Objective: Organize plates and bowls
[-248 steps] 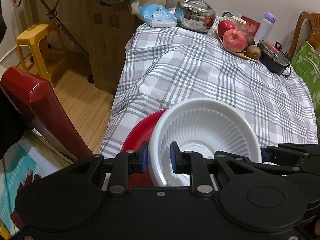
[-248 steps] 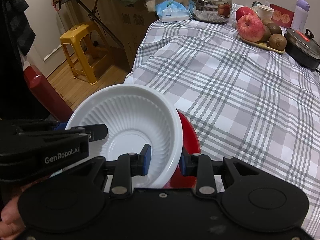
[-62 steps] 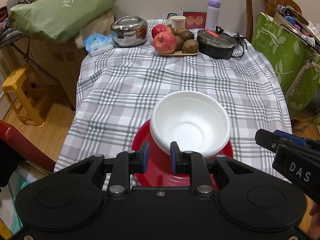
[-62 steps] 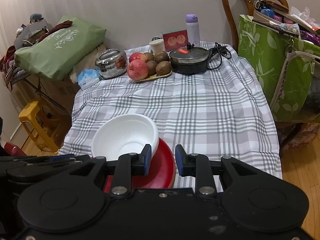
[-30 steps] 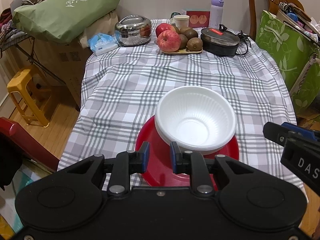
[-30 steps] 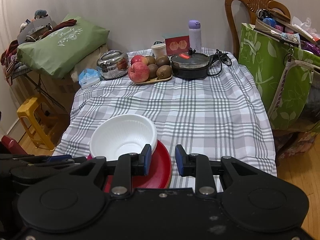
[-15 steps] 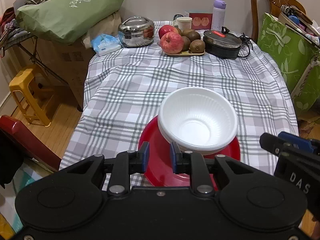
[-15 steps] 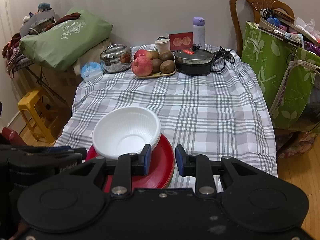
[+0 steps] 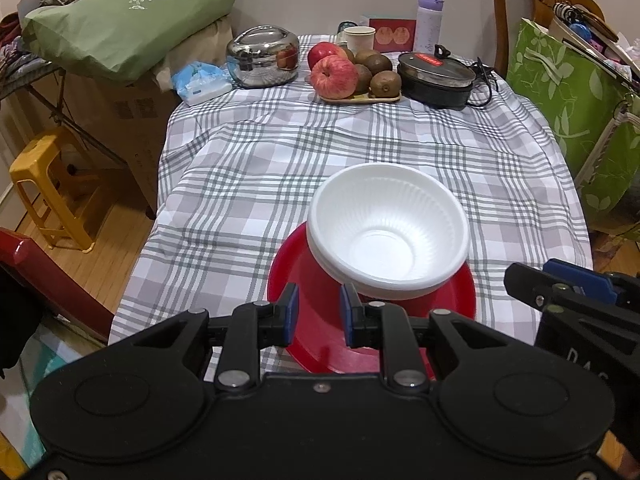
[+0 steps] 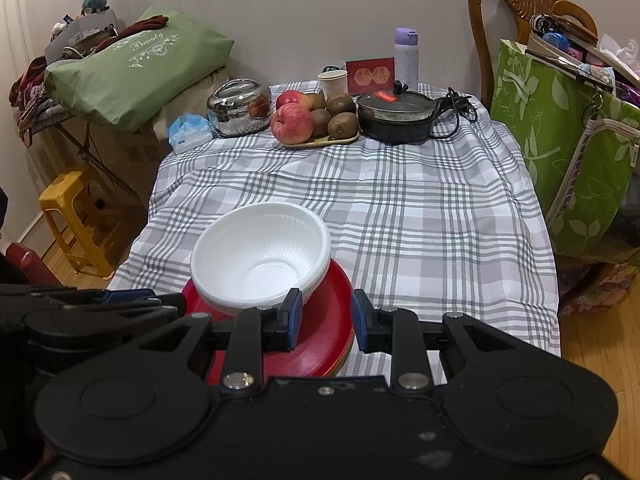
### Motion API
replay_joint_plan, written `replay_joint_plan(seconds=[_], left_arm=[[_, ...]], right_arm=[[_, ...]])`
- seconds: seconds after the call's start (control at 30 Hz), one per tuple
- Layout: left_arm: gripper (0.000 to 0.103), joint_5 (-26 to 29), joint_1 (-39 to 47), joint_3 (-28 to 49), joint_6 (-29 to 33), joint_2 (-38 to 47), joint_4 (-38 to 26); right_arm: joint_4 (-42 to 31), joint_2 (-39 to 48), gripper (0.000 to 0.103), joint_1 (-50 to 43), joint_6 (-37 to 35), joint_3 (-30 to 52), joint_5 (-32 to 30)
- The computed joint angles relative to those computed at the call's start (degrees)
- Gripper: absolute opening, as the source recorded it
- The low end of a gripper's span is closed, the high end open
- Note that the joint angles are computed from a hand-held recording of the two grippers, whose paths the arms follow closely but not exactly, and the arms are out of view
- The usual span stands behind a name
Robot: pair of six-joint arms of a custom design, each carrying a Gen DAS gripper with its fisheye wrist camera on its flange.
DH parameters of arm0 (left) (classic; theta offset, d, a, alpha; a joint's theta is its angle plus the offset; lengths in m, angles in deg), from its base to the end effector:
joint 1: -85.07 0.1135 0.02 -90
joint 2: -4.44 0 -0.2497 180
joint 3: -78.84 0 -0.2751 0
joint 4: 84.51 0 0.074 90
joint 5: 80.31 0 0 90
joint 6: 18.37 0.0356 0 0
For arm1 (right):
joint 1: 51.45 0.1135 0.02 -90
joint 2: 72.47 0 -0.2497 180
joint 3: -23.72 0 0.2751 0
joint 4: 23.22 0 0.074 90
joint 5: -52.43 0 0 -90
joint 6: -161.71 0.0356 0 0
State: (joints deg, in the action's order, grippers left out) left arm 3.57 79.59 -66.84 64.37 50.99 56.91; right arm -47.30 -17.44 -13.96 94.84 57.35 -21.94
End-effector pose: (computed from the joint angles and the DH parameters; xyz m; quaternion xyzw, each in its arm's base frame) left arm 0.1858 -0.0140 0.1517 -0.0325 0.9404 0.0128 0.3384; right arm 0.1716 0.1196 0.1405 -0.0635 0.9161 0.0808 0.3875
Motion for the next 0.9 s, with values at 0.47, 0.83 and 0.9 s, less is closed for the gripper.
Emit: replay_joint_plan(seconds=[0.47,0.83,0.9], left_arm=[[0.028,0.07,0.42,0.0,-0.48,-0.49,-0.38],[0.028,-0.1,-0.06,-0.05,-0.57,-0.45,-0.31],[0.028,-0.1,-0.04,-0.05,-0.57,-0.47,-0.35]], right_arm=[[0.06,0.12,0.029,-0.23,-0.21,-0.08,-0.36],[0.03,0.12,0.029,-0.29,-0.26,-0.07,-0.43],[0.03,0.12,0.029,-0.29,-0.26,-0.07,-0.43]])
